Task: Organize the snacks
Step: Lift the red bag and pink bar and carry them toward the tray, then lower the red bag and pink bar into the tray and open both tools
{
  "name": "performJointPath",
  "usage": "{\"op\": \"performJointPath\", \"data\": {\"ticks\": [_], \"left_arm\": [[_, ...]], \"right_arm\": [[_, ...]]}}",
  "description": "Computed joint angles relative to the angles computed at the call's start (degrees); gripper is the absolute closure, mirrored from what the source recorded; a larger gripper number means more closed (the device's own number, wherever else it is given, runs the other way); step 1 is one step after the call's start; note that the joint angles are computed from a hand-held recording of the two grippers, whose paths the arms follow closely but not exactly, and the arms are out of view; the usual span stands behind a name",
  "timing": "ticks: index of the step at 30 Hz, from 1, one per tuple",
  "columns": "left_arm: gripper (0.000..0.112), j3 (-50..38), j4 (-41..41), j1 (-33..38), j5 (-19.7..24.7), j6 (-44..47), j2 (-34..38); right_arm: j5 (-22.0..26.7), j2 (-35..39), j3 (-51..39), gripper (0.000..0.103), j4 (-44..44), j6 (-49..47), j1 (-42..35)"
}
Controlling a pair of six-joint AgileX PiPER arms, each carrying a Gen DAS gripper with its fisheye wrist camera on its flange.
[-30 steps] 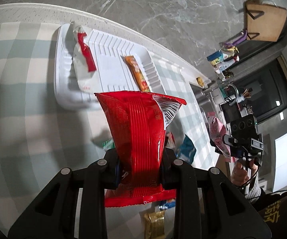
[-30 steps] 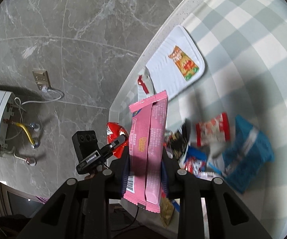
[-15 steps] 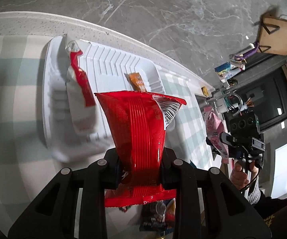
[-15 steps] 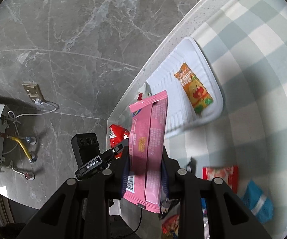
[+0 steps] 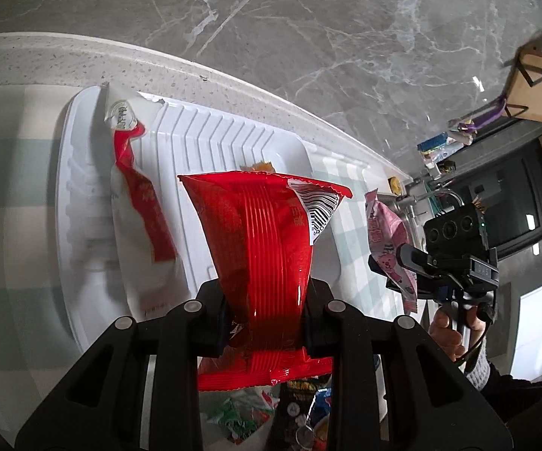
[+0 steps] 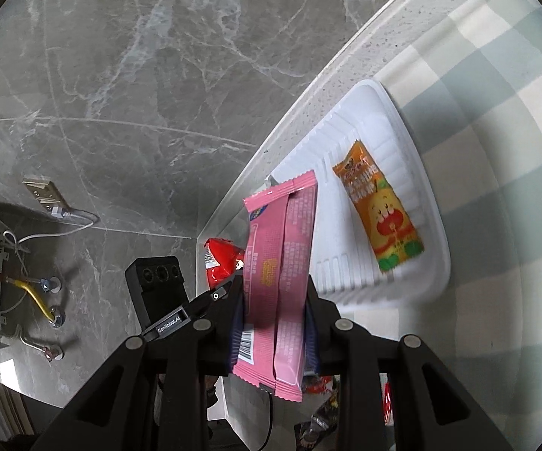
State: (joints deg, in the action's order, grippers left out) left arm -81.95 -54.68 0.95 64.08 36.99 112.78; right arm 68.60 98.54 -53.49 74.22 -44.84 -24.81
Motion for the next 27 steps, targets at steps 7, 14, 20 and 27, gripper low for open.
{"op": "performJointPath", "data": {"ticks": [7, 14, 20, 27], "left_arm": [[0.087, -4.2, 0.6, -1.9, -1.6, -2.7, 3.7], [0.087, -7.3, 2.0, -3.8, -3.9, -5.3, 6.7], [0.086, -8.6, 5.4, -6.5, -7.3, -7.2, 7.3], [0.063, -9.2, 10.6, -9.3, -12.5, -11.5, 7.2]], "right_arm": [[-2.6, 4.1, -4.1, 0.073, 0.0, 1.3, 2.2], [-4.9, 7.8, -7.5, 0.073, -0.8, 2.8, 3.6], [-7.8, 9.1, -9.2, 0.071, -3.0, 3.9, 5.1], [-13.8, 7.7, -9.9, 0.049, -7.7, 6.6, 7.7]]}}
